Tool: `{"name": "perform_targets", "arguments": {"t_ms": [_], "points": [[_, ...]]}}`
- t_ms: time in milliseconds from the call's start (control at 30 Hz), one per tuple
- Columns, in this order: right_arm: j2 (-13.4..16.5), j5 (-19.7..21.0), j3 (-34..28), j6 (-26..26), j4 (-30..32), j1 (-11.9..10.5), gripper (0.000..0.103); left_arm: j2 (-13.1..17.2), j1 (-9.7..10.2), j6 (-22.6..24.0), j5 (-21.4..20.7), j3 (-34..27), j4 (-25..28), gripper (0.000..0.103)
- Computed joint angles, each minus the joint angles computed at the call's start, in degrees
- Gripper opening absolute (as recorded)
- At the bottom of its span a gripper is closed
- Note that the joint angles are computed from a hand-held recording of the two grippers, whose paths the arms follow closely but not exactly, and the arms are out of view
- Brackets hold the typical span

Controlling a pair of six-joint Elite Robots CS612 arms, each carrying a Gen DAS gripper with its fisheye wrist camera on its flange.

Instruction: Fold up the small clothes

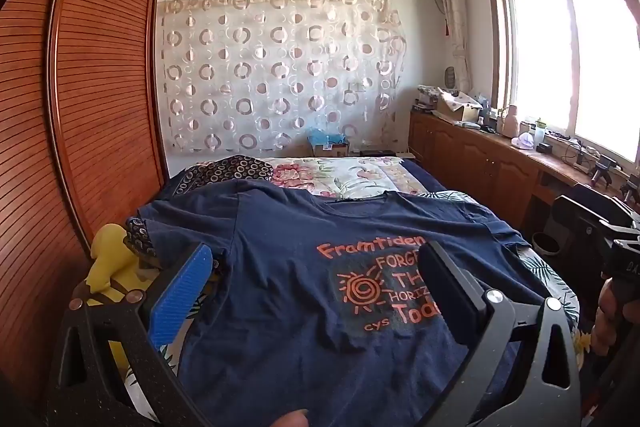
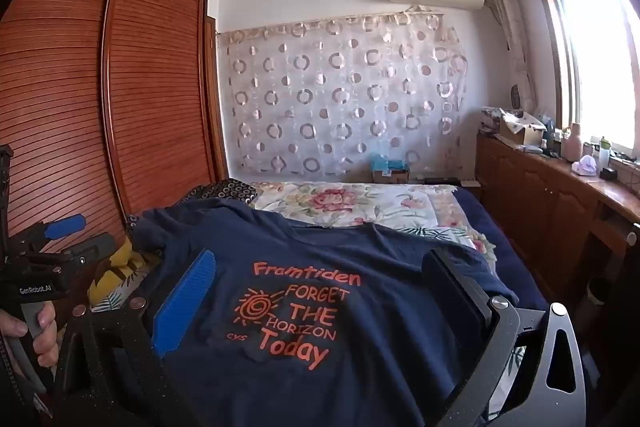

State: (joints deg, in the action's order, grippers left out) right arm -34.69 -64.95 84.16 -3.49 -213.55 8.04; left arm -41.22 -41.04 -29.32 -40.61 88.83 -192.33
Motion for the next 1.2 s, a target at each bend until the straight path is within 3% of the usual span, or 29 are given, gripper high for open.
{"name": "perform_targets", "arguments": {"t_ms": [67, 1200], "points": [[0.5, 0.6, -0.4, 1.7, -1.7, -0.1, 0.103, 0.0, -0.01, 0.2, 0.1, 0.0, 0.1, 0.103], [-0.1, 0.4, 0.3, 1.2, -1.1, -0.2, 0.103, -0.5, -0.24, 0.2, 1.4, 0.0, 0.9, 0.103]]}}
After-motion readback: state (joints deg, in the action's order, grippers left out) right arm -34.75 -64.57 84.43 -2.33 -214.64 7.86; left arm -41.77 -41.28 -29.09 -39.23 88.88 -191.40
